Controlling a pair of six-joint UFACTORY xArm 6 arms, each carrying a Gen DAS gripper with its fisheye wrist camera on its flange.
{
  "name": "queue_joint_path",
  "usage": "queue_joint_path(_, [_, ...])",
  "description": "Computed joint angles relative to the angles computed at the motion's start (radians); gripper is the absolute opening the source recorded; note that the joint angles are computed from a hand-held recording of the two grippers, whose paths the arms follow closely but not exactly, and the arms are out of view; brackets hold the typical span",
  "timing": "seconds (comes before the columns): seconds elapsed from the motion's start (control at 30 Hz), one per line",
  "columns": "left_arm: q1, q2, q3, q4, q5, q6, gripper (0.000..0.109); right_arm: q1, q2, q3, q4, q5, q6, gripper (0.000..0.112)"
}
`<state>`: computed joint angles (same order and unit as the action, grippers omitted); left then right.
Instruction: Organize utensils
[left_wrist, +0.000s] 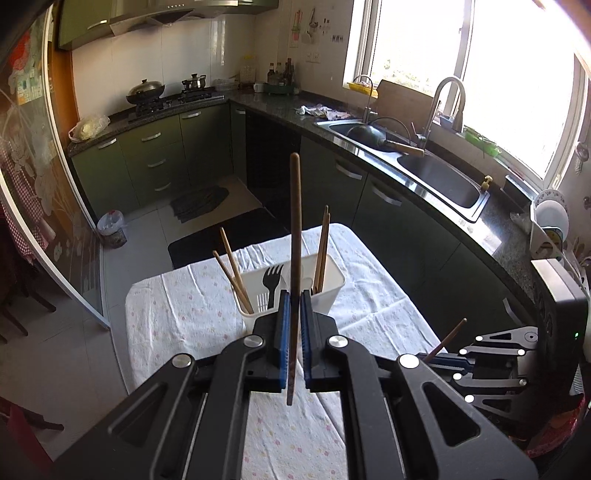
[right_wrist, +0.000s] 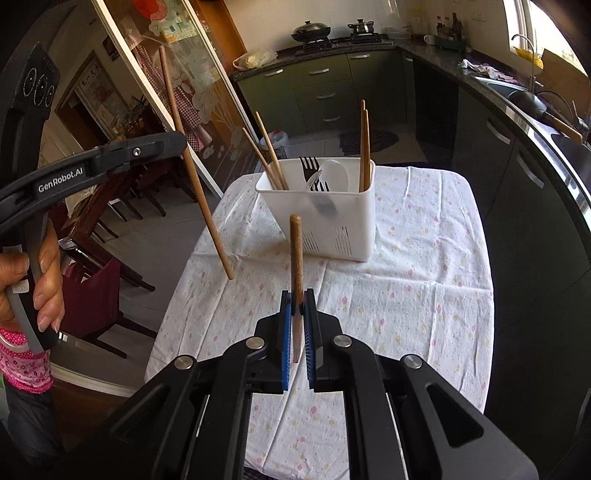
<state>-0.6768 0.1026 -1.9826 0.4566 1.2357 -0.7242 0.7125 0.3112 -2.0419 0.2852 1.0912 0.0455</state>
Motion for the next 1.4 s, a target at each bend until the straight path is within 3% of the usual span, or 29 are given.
queue_joint_path(0.27, [0.046, 0.147, -0.239, 0.047, -0.001, 0.012, 0.005, -0.013, 0.029, -0.074, -0.011, 0.031, 0.017, 0.007])
queue_joint_path(0.37, [0.063, 0.174, -0.265, 0.026, 0.01, 0.019, 0.004, -0.017, 0.026, -0.069, -0.009, 0.038, 0.013, 0.007])
queue_joint_path(0.47, [0.069, 0.166, -0.224, -0.038, 0.021, 0.064, 0.004, -0.021, 0.019, -0.053, -0.011, 0.032, 0.013, 0.007])
queue_joint_path(0.57, [0.065, 0.108, -0.083, -0.088, -0.005, 0.086, 0.004, -0.035, 0.026, -0.063, -0.006, 0.006, 0.029, 0.007])
queue_joint_path(0.77, [0.045, 0.03, 0.164, -0.238, -0.037, 0.177, 0.004, -0.058, 0.092, -0.215, -0.045, 0.011, 0.075, 0.007])
queue_joint_path(1.0, [-0.055, 0.122, 0.238, -0.277, 0.019, 0.421, 0.016, -0.066, 0.085, -0.285, -0.139, 0.051, 0.121, 0.007])
queue_joint_path(1.17, [-0.079, 0.3, 0.083, -0.272, 0.092, 0.574, 0.016, -0.078, 0.004, -0.202, -0.161, 0.04, 0.123, 0.007])
queue_joint_path(1.4, [-0.065, 0.518, -0.197, -0.255, 0.24, 0.659, 0.017, -0.104, -0.088, -0.089, -0.155, 0.025, 0.099, 0.007])
